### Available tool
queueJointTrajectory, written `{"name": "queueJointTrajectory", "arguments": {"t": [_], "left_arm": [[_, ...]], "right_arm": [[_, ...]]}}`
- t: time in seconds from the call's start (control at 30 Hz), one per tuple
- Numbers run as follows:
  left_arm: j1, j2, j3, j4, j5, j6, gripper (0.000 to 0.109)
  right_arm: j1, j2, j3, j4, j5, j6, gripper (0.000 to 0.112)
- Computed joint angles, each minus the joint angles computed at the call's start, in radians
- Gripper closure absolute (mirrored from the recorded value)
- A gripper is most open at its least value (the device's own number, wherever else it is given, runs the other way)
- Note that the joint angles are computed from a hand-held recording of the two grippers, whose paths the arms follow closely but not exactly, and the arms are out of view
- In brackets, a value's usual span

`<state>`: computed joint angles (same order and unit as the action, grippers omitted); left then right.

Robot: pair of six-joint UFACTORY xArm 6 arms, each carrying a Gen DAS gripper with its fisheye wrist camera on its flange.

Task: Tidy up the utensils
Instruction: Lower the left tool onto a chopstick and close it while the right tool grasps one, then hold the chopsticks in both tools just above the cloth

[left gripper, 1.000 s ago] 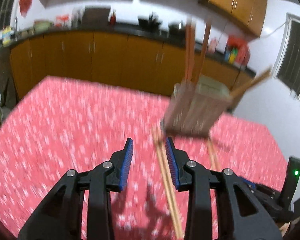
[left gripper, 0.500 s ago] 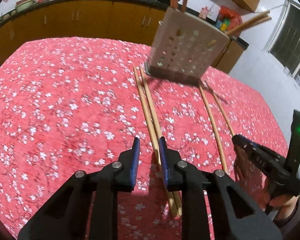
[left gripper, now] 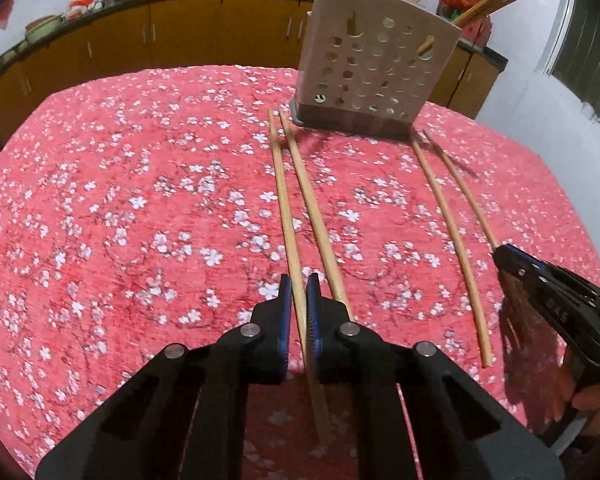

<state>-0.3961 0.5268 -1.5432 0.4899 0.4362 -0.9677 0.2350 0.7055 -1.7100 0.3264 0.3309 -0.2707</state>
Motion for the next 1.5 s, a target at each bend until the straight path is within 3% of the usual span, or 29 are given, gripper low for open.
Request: {"name": "queueJointTrajectory", "arguments": {"t": [0.13, 0.33, 0.6, 0.63, 1.5], "left_arm": [[-0.006, 0.022, -0.043, 0.062, 0.051, -0.020, 0.100], [0.039, 0.012, -0.037, 0.119, 0.087, -0.089, 0.101], [0.095, -0.027, 0.045, 0.153, 0.000, -0.145, 0.101], [0.091, -0.026, 0.044, 0.193, 0.007, -0.168, 0.101], [0.101, -0.054, 0.090, 0.160, -0.060, -0.178, 0.100]], "right_arm": [[0.008, -0.004, 0.013, -0.006, -0.019, -0.019, 0.099], [-0.003, 0.034, -0.050, -0.070, 0.001, 0.037, 0.104], [-0.018, 0.118, -0.184, -0.064, 0.047, 0.082, 0.104], [-0.018, 0.120, -0.186, -0.057, 0.049, 0.077, 0.104], [-0.017, 0.129, -0.194, -0.039, 0.048, 0.067, 0.104]]}}
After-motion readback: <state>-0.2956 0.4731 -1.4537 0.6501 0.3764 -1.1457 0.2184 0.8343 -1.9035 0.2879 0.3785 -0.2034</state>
